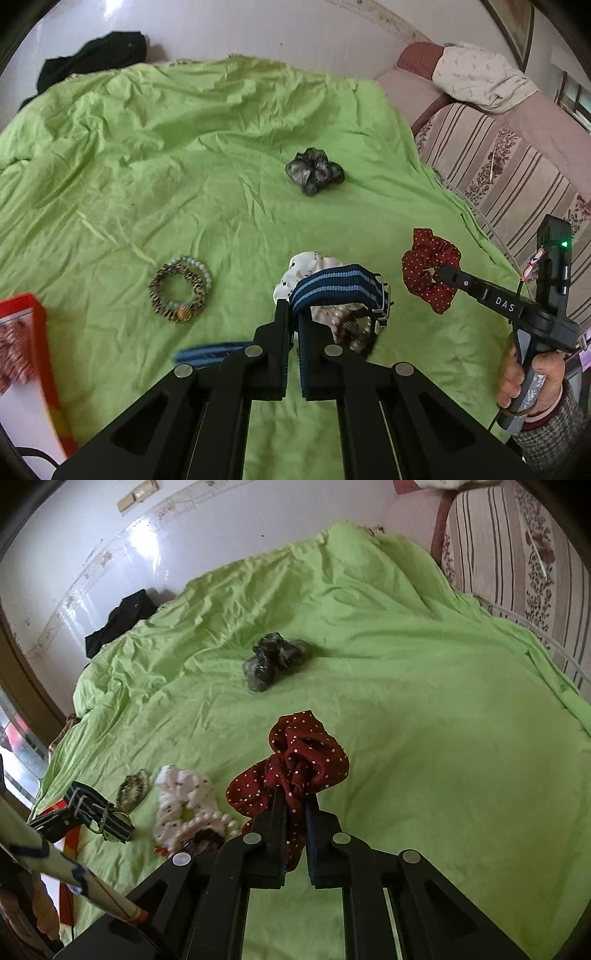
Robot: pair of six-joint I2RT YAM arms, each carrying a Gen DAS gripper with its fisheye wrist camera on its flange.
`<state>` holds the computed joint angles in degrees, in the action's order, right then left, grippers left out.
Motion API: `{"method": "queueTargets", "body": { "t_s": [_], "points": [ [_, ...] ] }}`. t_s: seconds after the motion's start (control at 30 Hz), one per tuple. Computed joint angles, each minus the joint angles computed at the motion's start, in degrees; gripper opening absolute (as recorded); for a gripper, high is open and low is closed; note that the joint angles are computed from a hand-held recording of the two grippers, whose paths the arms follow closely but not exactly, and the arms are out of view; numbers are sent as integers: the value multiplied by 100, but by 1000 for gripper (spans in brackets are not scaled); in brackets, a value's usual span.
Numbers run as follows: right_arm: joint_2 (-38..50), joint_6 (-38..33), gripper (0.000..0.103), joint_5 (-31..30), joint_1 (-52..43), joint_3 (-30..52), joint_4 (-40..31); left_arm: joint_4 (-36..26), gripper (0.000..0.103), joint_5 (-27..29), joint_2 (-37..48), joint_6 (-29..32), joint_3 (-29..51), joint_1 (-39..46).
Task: Organize jewelry
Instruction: 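Carry watch and red scrunchie to the tray and release both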
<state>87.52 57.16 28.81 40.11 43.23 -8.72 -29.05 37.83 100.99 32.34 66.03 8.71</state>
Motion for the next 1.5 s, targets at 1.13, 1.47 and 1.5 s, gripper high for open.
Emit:
{"method": "queueTargets", "body": {
  "t_s": [1.13, 1.47, 1.5],
  "points": [
    [831, 1396, 9, 1310, 2978, 2258, -2307, -1140, 4, 953, -2859, 1878, -1632, 3721],
    [2083, 677, 9, 1050, 2994, 3950, -2654, -687, 4, 938, -1902, 1873, -1112, 4459],
    [2286, 565, 9, 995, 2979, 4226, -2708, -646, 4, 945, -1789, 1867, -1032, 4526]
  ]
}}
